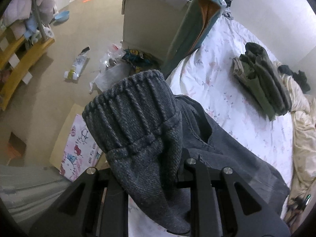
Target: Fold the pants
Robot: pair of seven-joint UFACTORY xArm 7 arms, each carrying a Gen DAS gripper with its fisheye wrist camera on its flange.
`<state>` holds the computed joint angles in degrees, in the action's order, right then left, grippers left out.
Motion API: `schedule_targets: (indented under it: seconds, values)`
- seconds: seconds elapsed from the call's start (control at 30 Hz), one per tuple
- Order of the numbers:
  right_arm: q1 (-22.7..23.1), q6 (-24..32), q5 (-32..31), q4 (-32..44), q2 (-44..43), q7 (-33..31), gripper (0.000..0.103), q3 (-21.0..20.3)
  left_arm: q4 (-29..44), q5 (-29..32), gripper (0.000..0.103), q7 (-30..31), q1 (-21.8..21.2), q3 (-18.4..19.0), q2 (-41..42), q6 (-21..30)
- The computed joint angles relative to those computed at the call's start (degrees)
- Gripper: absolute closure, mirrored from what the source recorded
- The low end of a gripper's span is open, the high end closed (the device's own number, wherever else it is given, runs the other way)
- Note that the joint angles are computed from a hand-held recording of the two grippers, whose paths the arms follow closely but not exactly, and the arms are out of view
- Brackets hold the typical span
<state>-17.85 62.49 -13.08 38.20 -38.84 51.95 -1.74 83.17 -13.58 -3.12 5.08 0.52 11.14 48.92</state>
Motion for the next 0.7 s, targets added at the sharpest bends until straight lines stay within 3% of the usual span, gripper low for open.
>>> schedule_targets:
  seconds: [0.13, 0.23, 0.3, 0.33, 0.4, 0.47, 0.57, 0.63, 0.67, 0.7]
  values:
    - [1.22, -11.49, -0.45, 0.38, 7.82, -5.21, 0.046, -3.78, -0.15, 2.63, 0.087, -1.27, -0.81, 0.12, 0.35, -0.80]
    - [1.84, -18.90, 7.11, -1.55, 10.47, -6.66, 0.046, -6.21, -0.32, 4.12, 0.086, -1.61, -1.29, 0.05, 0.51, -1.52]
    - [3.44, -19.80, 12.50, -1.23, 13.28, -10.44, 0.047, -7.90, -0.27, 5.22, 0.086, -1.92, -1.62, 0.05, 0.64, -1.78]
    - [3.28, -18.59, 12.03, 0.11, 15.23, -11.81, 0.048, -7.11, -0.22, 5.53, 0.086, -2.11, -1.69, 0.07, 0.71, -1.79]
    - [2.70, -16.26, 9.76, 1.97, 16.65, -12.41, 0.082, -4.81, 0.01, 6.07, 0.086, -2.42, -1.83, 0.07, 0.91, -1.62]
    - [2.67, -14.93, 8.41, 3.51, 16.58, -13.96, 0.088, -3.95, -0.18, 6.49, 0.086, -2.42, -1.89, 0.07, 0.77, -1.75]
    - [2.40, -20.15, -0.46, 2.85, 13.29, -11.61, 0.089, -1.08, -0.35, 7.62, 0.086, -2.02, -2.22, 0.00, 0.69, -2.11]
    - [0.77, -17.72, -2.30, 4.65, 15.81, -10.80, 0.087, 1.61, -0.52, 8.04, 0.086, -1.79, -2.34, -0.02, 0.56, -2.51]
    - [1.40, -15.53, -1.35, 5.70, 17.59, -11.00, 0.080, 1.08, -0.55, 8.26, 0.086, -1.82, -2.38, 0.02, 0.55, -2.50]
    - [1.64, -13.46, -1.40, 6.56, 18.88, -10.71, 0.064, 0.87, -0.57, 8.32, 0.086, -1.92, -2.37, 0.07, 0.52, -2.30]
